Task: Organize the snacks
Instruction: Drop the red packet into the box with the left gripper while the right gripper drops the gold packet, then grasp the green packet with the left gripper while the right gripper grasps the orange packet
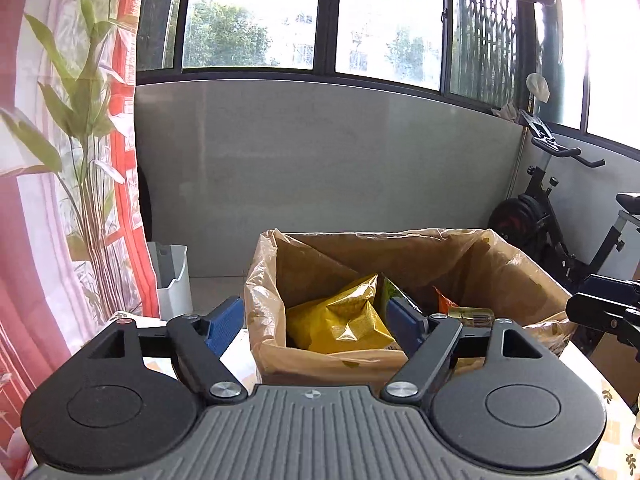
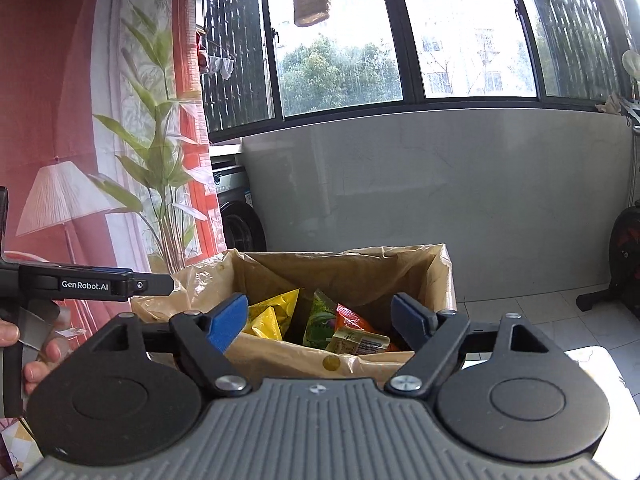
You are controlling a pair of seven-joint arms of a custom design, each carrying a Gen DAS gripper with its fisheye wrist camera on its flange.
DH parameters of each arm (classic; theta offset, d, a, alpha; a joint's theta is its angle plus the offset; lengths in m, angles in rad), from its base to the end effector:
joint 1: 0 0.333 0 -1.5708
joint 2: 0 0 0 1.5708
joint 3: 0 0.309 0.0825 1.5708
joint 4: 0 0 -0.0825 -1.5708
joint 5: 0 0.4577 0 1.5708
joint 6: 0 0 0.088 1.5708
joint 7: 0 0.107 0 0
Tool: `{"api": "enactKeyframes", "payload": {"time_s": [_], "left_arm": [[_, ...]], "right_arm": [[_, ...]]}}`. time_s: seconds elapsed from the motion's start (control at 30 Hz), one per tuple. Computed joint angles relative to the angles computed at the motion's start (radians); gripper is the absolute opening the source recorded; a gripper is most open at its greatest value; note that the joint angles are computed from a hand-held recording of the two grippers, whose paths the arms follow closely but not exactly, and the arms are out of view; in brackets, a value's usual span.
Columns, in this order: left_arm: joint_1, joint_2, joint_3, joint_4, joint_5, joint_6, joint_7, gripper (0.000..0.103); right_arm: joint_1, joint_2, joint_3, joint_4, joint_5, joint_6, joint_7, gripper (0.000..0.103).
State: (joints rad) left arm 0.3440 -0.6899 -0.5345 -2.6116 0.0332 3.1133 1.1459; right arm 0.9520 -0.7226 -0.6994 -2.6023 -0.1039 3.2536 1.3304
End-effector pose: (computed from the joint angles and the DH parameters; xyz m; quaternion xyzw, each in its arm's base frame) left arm 0.4663 -0.1135 0.5396 -0.6232 0.5638 -0.3745 0.3918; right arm 0.4728 0.0974 0.5469 -0.6731 0.4354 -0.2619 0.5373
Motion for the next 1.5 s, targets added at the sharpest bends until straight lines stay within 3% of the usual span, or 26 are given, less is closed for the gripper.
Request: {"api": "enactKeyframes", "payload": {"time_s": [0.3,0.43,0.53,0.7,0.8,0.9,1.0,1.13,1.2,1.27,1.43,1.5], "left_arm": [[-0.166,-0.101,0.112,-0.154,-0.061,-0.005,0.05,0.079],[-0.225,-0.084,0.148,-0.184,-0.101,-0.007,0.059,0.079],[-0.216,-0.074,0.12,-0.186,-0.108,-0.032,0.047,0.078],[-0.229,-0.045,0.114,-0.185,-0.091,-0.042,0.045,0.078],[-0.239,-0.018,0.108,-0.179,-0.09,-0.042,0.037,0.076],[-0.232,0.003,0.084,-0.17,-0.085,-0.066,0.007,0.071],[-0.288,0.042,0.121,-0.166,-0.088,-0.088,0.004,0.064],[-0.351,0.113,0.166,-0.147,-0.088,-0.081,0.036,0.064],[-0.384,0.155,0.192,-0.126,-0.096,-0.086,0.058,0.064],[-0.403,0.195,0.209,-0.104,-0.105,-0.091,0.074,0.064],[-0.462,0.31,0.268,-0.03,-0.153,-0.117,0.108,0.063],[-0.426,0.335,0.233,-0.011,-0.124,-0.13,0.082,0.063]], "right_arm": [[-0.114,-0.125,-0.004,-0.173,-0.06,0.033,-0.013,0.081],[-0.154,-0.118,-0.021,-0.219,-0.077,0.026,-0.035,0.071],[-0.142,-0.085,-0.065,-0.22,-0.053,-0.003,-0.043,0.063],[-0.084,0.018,-0.134,-0.198,-0.035,-0.044,-0.154,0.063],[-0.005,0.023,-0.215,-0.181,-0.019,-0.065,-0.243,0.063],[0.05,0.032,-0.258,-0.157,0.024,-0.092,-0.285,0.063],[0.082,0.047,-0.271,-0.135,0.063,-0.14,-0.32,0.056],[0.068,0.068,-0.246,-0.117,0.11,-0.211,-0.349,0.053],[0.064,0.082,-0.233,-0.118,0.131,-0.199,-0.366,0.05],[0.054,0.097,-0.214,-0.126,0.15,-0.168,-0.383,0.036],[0.07,0.066,-0.231,-0.141,0.215,-0.141,-0.448,0.035],[0.08,0.049,-0.248,-0.141,0.247,-0.139,-0.469,0.035]]}}
